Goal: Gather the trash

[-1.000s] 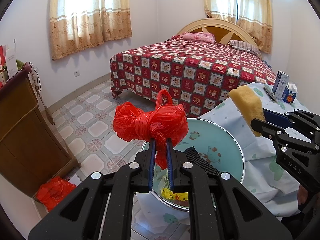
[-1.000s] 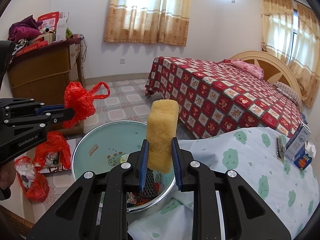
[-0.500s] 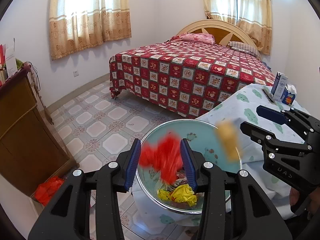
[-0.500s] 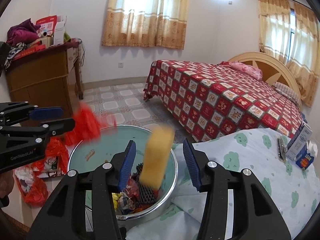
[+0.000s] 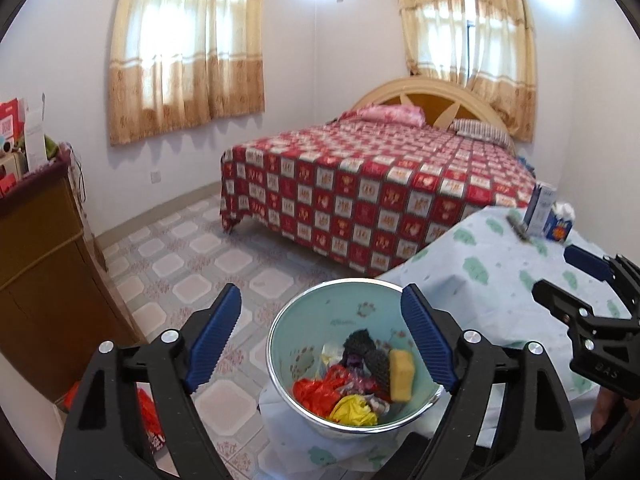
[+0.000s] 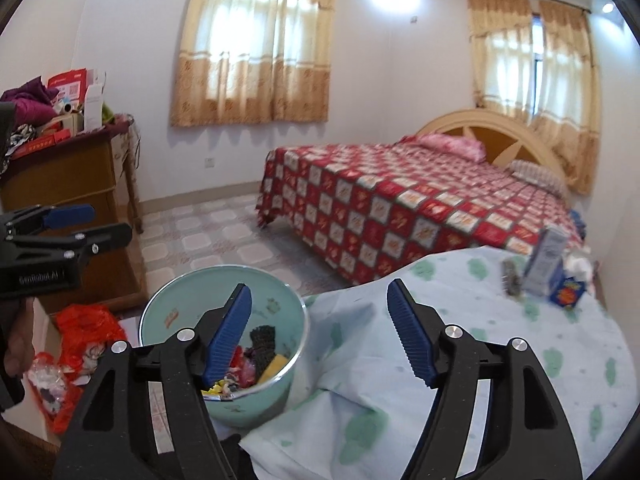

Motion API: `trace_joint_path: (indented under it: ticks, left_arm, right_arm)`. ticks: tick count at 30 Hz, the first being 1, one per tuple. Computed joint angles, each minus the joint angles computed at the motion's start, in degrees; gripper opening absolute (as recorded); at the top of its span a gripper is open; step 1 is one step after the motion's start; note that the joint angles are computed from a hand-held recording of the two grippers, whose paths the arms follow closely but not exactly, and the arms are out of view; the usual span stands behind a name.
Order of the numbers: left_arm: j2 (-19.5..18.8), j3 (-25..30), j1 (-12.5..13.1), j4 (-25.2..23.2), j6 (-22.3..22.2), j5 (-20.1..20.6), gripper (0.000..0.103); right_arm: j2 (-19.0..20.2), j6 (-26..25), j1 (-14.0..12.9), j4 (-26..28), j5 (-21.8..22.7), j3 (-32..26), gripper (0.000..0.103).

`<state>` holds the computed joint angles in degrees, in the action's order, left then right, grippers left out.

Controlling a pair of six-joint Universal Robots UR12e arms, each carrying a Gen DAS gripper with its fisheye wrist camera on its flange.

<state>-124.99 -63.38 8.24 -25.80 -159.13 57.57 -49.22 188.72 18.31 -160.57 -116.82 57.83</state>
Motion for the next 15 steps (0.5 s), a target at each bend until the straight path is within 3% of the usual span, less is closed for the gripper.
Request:
trace_joint_path:
  ticks: [10,15]
  left_arm:
    - [1.06,-1.24,0.00,1.74,0.61,-1.25,0.093]
    - [1.22,-1.24,0.07,1.08,0.88,-1.52,0.093]
  right_arm:
    - [-2.75,0.35,0.22,-3.51,-3.07,4.24,0.074]
    - [-3.05,0.38,0.33,-4.33,-3.97,4.69,0.076]
